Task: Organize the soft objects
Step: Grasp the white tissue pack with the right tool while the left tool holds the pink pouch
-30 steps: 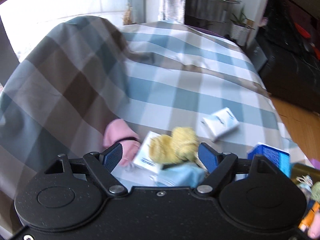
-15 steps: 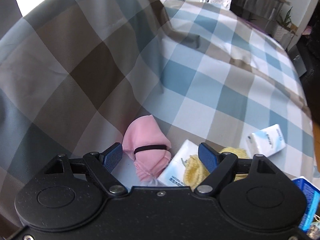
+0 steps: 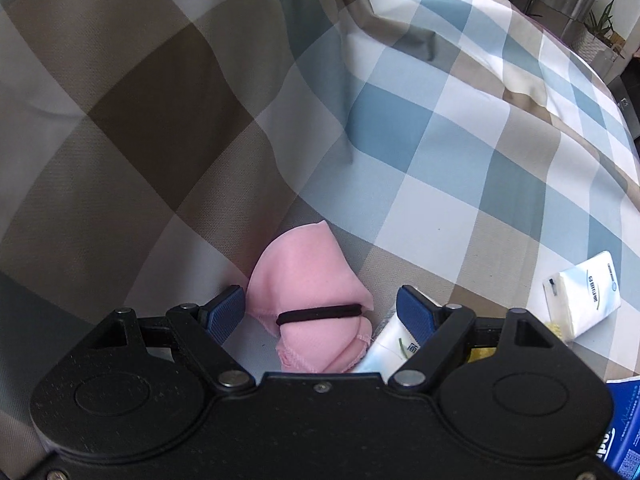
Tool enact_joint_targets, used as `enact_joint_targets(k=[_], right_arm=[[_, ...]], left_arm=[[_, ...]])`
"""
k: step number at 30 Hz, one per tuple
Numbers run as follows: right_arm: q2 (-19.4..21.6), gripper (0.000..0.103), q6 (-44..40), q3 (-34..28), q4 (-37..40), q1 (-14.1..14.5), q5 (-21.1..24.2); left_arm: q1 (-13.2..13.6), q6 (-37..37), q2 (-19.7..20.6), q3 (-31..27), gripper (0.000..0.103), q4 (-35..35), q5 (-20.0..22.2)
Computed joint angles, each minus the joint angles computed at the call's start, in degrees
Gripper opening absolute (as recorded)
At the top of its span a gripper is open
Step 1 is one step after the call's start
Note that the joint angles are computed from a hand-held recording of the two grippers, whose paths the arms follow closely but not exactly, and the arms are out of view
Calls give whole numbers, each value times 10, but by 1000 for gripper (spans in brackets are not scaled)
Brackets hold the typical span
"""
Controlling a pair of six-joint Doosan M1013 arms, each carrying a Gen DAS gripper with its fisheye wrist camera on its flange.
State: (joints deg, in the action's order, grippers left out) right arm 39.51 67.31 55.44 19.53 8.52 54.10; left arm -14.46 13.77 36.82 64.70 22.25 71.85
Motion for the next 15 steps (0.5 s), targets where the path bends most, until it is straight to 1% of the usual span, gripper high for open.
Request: enact_joint_targets(k=[7, 11, 15], right_arm=[[3, 78, -8, -5, -5, 6, 15], [5, 78, -12, -9, -11, 10, 23], [9, 82, -17, -15, -15, 14, 36]], left_arm=[[6, 15, 10, -11, 79, -9, 13], [9, 25, 12, -12, 80, -19, 12], [13, 36, 11, -9, 89, -32, 3]])
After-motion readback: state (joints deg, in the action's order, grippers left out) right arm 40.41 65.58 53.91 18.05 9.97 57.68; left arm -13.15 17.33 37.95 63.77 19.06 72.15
